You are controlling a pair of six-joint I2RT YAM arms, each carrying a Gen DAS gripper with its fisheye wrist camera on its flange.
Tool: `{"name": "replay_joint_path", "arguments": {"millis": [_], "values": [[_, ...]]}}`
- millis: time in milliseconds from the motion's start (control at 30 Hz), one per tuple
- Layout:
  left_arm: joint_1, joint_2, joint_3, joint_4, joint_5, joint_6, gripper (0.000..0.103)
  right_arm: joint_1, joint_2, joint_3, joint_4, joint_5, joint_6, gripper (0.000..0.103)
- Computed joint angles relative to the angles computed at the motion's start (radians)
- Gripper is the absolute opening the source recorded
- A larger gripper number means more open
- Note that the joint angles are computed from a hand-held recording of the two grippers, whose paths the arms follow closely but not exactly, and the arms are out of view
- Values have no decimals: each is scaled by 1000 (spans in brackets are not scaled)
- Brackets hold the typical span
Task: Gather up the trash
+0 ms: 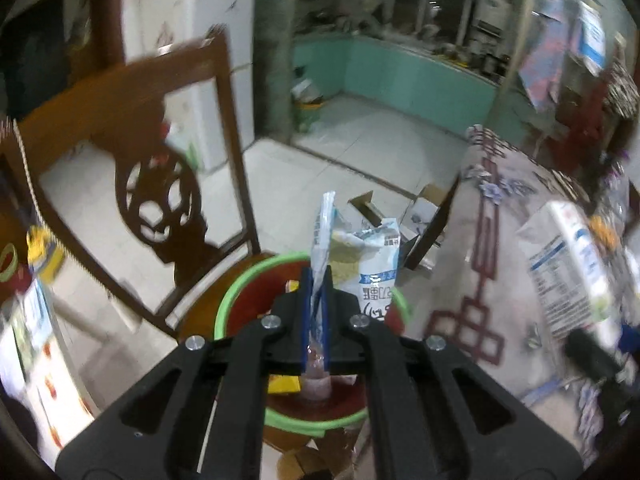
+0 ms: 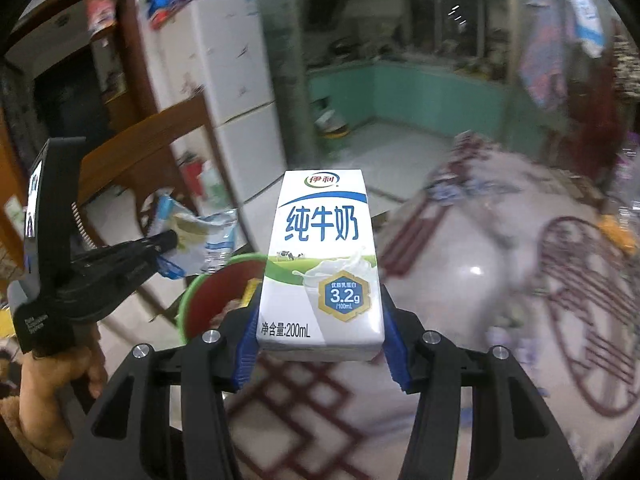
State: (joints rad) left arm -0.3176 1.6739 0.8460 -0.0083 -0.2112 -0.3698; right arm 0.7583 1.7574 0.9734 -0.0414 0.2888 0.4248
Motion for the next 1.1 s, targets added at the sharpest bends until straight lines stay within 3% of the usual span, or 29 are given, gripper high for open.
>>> {"name": "replay_joint_path", "arguments": {"millis": [200, 233, 267, 333, 433, 567, 600, 733, 833, 900, 1100], "values": [[14, 41, 22, -7, -28, -4, 5, -31, 226, 198, -34, -136, -21, 51], [10, 43, 23, -9, -46, -12, 18, -35, 246, 222, -42, -148, -27, 51], [8, 45, 24, -6, -65, -15, 51, -40, 281, 261, -57, -157, -42, 52], [8, 26, -4, 43, -106, -13, 89, -32, 299, 280, -59, -112, -54, 57], [-21, 2, -33, 106, -181, 7, 92, -25, 237, 202, -7, -32, -56, 67], [-47, 18, -14, 118, -99, -14, 96, -31, 91, 60, 23, 55, -28, 72], [-62, 17, -12, 123, -92, -16, 97, -38, 25, 0, 32, 85, -11, 78], [-169, 16, 3, 170, -87, -31, 98, -69, -175, -163, 29, 144, 25, 88], [-255, 28, 31, 196, -72, -43, 98, -95, -330, -271, 2, 186, 39, 91], [-324, 43, 60, 204, -98, -42, 98, -116, -438, -339, -26, 206, 41, 96], [-503, 120, 159, 259, -253, 4, 98, -175, -751, -528, -50, 318, -30, 96]]}}
